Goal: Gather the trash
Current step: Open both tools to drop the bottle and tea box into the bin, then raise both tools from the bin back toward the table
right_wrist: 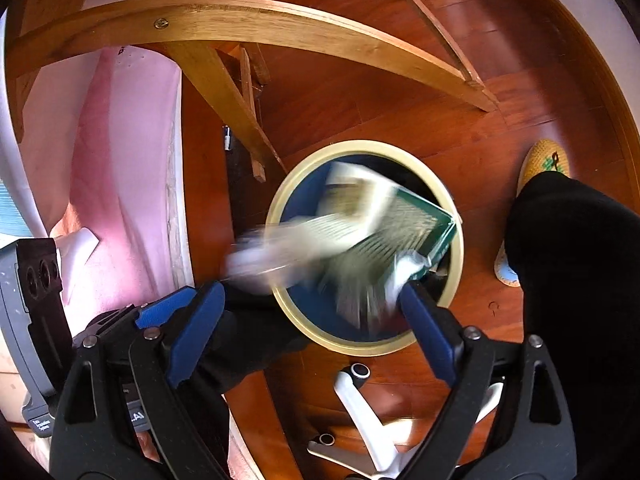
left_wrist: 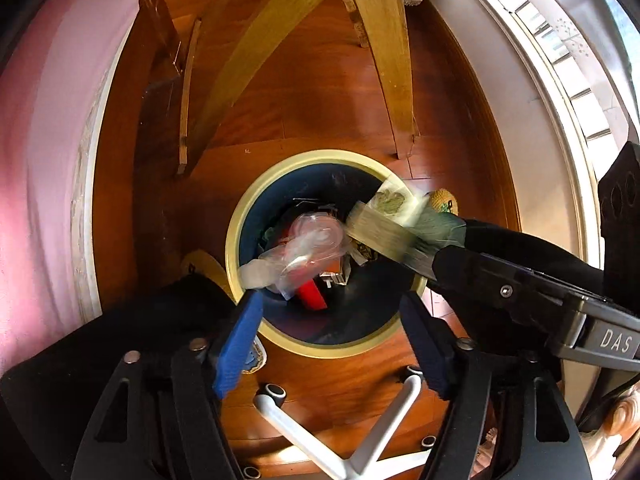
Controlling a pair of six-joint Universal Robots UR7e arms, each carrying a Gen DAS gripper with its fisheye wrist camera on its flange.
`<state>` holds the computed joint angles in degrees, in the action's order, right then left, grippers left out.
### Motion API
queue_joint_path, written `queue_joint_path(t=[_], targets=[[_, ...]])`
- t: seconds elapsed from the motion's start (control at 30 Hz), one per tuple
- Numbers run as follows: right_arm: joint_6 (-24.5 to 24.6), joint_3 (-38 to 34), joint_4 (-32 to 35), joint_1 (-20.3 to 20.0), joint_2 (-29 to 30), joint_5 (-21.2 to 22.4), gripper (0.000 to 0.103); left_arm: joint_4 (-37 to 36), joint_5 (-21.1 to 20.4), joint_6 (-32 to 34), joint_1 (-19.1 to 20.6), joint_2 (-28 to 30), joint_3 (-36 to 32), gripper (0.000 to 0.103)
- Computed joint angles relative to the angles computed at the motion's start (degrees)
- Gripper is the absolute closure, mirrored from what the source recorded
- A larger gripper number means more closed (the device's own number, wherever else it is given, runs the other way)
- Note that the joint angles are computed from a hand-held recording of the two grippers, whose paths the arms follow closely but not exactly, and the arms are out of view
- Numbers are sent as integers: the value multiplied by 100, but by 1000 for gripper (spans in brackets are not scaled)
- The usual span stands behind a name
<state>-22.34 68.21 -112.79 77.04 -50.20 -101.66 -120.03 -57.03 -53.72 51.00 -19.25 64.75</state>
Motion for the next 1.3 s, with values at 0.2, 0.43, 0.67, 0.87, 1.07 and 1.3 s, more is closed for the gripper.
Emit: queue_joint_path(t=[0.2,0.43,0.67,0.87,1.07,1.3], targets=[[-59,75,-116,15,18,-115,14,-41,17,-72,-17,-90,137,30],[-103,108,-229,20,-13,-165,14,-92,60,-198,-35,-211,260,30],[-236,241,-426,40,-83,-185,14,-106,129,-285,-64,-263,353,30],[-381,358,-597,71,-194,-170,14,-84,205,-331,-158,-333,412,30],[-490,429,-635,150,-352,-145,14,146,261,-332,-310,-427,392,30],[-829,480,-452,346,-665,-221,14,283,314,-477,-583,-851,711,30]])
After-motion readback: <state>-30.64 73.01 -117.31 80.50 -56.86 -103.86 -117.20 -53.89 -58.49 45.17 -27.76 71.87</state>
